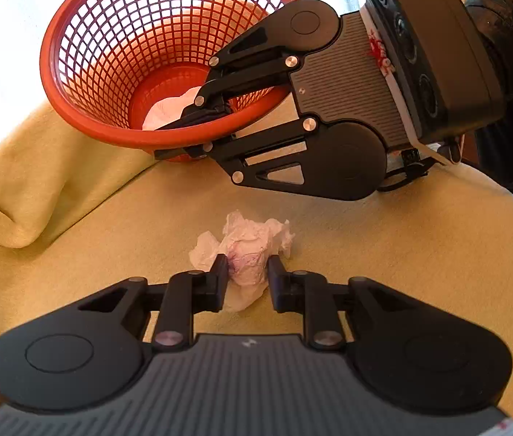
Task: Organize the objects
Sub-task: 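Move the left gripper to the crumpled tissue and grasp it, then carry the tissue over the basket and open the left gripper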
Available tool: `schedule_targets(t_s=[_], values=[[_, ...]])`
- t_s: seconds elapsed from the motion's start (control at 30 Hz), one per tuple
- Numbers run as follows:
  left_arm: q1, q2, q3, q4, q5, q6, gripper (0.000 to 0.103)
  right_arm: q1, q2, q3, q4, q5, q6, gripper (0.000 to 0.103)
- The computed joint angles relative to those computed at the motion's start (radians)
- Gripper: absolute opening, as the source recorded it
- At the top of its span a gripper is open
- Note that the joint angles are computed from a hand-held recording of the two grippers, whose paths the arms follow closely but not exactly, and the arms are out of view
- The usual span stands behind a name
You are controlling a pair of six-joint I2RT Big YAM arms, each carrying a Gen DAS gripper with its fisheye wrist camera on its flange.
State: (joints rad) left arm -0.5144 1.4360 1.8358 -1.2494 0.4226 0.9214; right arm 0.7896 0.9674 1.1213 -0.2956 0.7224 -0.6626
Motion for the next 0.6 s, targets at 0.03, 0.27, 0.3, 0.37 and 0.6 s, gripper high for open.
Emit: schedule_targets(t_s=[0.03, 0.27, 0.3, 0.37, 0.6], values=[[0.002, -0.001, 0.001, 0.000, 0.000, -0.003, 0.017, 0.001, -0.001, -0.001, -0.001, 0.000, 0.001, 0.001], [0.013, -0.022, 0.022, -0.010, -0.015, -0.040, 0.016, 0.002, -0.003, -0.002, -0.001, 0.002, 0.001, 0.001], [0.015, -0.027, 0.026, -0.015, -0.020, -0.036, 0.016, 0.002, -0.003, -0.002, -0.001, 0.002, 0.001, 0.001], [0.016, -0.036, 0.035, -0.023, -0.032, -0.035, 0.016, 0.002, -0.003, -0.002, -0.001, 0.002, 0.003, 0.001], [0.015, -0.029, 0.131, -0.060, -0.065, -0.052, 0.016, 0.007, -0.004, -0.003, -0.007, 0.007, 0.010, 0.002]])
